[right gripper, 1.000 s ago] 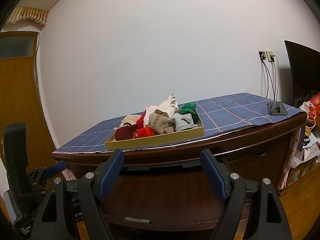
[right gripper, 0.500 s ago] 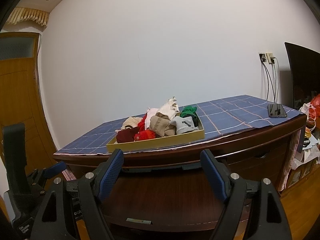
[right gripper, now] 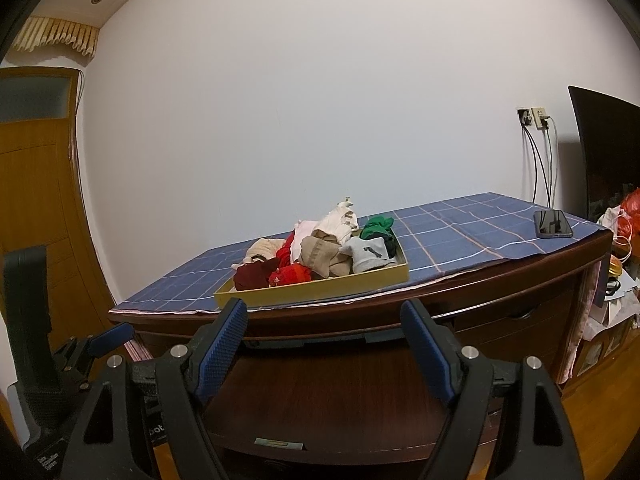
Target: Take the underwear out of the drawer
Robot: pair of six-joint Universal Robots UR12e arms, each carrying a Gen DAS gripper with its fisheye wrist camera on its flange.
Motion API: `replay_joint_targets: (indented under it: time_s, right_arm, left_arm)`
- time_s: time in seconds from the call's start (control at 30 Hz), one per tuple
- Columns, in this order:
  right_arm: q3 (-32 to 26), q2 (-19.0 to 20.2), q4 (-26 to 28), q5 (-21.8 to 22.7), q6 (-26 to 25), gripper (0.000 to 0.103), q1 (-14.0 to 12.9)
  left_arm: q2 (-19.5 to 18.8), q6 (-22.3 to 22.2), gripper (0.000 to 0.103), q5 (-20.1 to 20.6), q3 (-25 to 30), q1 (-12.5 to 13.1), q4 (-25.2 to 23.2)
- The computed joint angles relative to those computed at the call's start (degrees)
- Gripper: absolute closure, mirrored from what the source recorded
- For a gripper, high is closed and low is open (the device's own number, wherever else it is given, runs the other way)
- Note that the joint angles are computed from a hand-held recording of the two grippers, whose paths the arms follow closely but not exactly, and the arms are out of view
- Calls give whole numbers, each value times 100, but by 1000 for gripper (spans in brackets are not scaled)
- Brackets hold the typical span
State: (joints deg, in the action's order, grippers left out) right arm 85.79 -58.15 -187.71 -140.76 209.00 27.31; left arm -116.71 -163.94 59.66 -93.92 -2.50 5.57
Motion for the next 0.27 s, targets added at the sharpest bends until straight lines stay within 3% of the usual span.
replay_joint_targets:
  time_s: [0.27]
  right_arm:
    - [10, -14, 74, 42, 62, 22, -8]
  left_arm:
    - [-4, -44, 0, 29, 19, 1, -61]
